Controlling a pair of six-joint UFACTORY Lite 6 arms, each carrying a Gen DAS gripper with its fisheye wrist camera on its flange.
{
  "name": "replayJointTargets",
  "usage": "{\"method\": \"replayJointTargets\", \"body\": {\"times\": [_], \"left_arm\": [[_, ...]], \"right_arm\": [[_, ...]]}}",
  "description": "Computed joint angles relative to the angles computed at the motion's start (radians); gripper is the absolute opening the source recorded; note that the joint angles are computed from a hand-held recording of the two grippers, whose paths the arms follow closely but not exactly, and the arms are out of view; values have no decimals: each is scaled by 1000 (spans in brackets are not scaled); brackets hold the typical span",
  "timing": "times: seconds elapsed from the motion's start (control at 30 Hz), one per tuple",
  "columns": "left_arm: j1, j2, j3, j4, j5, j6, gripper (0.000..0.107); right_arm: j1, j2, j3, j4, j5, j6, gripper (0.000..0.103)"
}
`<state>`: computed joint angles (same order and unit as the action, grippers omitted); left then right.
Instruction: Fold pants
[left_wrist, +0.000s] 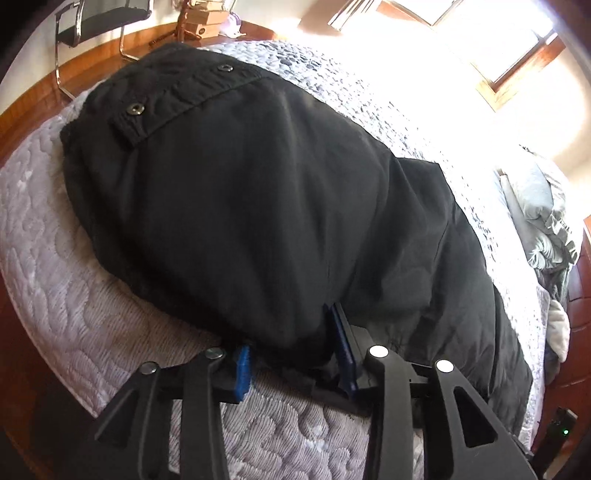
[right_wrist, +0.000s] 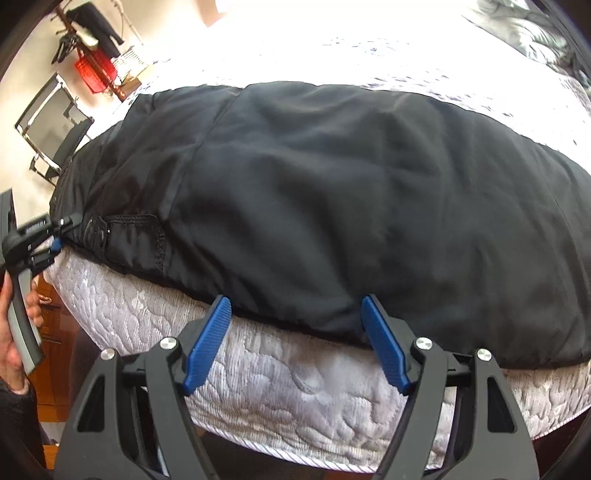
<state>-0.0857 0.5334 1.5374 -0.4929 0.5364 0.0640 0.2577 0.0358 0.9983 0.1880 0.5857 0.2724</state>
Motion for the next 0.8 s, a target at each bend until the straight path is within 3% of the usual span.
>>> {"method": "replayJointTargets", "body": {"times": [0.1, 0.23, 0.27, 0.33, 0.43, 0.63, 0.73, 0.8], "left_arm": [[-66, -125, -114, 151, -21, -119, 48], [-244, -156, -111, 236, 3, -189, 53], [-300, -144, -82, 274, 17, -229, 56], [-398, -107, -14, 333, 36, -295, 74], [-544, -21, 113, 481, 55, -422, 86], [-704, 218, 447, 596, 178, -536, 94], [-739, 258, 507, 635, 215, -603, 99], [-757, 230, 461, 662, 219, -637, 99]], "right_arm": [[-79, -138, -111, 61, 27, -45, 73], [-269, -321, -249, 70, 122, -64, 73], [-307, -350, -261, 33, 154, -32, 73], [-372, -400, -285, -20, 193, 8, 73], [-419, -430, -275, -81, 236, 57, 73], [-356, -411, -216, -173, 253, 108, 77], [-422, -419, -237, -104, 251, 35, 88], [-514, -450, -276, -25, 255, -56, 89]]}}
